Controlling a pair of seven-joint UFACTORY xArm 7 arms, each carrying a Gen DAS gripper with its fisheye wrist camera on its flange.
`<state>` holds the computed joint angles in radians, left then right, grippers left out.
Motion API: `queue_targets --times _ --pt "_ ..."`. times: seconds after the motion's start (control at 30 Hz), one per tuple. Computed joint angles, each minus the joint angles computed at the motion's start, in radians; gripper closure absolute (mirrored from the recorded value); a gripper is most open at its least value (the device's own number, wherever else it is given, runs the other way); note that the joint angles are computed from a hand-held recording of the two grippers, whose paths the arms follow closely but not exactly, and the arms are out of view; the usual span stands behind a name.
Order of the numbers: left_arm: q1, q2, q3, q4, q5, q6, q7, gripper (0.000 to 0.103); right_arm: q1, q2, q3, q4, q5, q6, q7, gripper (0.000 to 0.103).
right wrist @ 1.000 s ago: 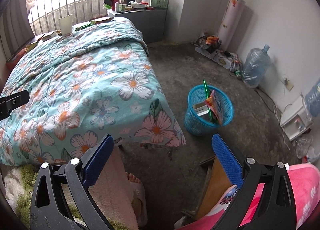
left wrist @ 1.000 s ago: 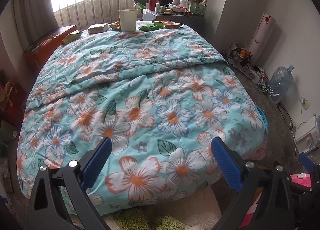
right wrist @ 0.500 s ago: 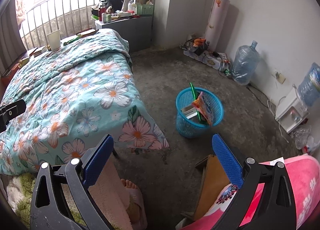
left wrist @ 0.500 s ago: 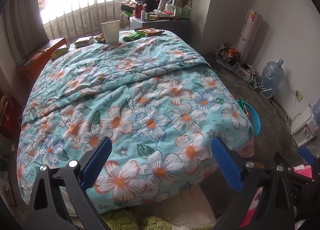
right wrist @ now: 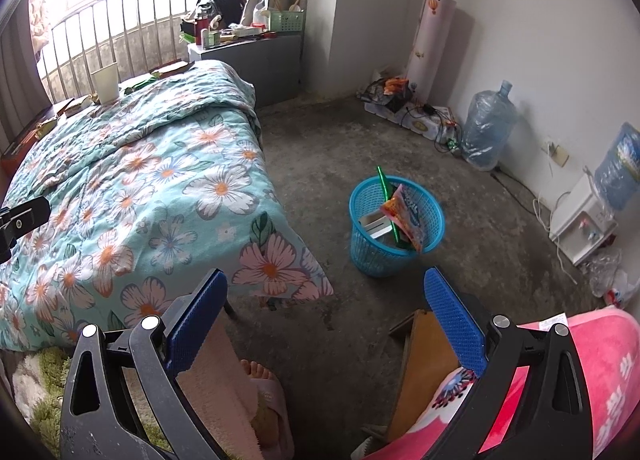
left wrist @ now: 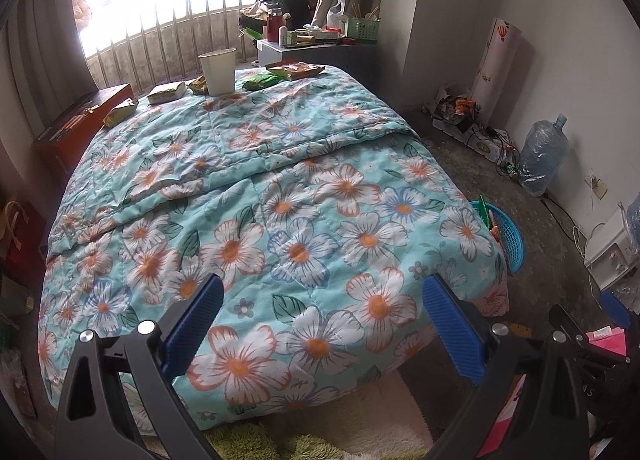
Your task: Collect trash
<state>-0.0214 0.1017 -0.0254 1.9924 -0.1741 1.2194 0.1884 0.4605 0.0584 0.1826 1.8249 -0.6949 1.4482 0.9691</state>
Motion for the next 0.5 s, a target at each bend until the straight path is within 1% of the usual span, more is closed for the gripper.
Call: queue_targets --times 0.5 --pt "-0.001 -0.001 -0.001 -0.006 0.003 0.001 0.001 0.006 0.002 0.002 0.0 0.003 -0.001 0.002 0.001 0.008"
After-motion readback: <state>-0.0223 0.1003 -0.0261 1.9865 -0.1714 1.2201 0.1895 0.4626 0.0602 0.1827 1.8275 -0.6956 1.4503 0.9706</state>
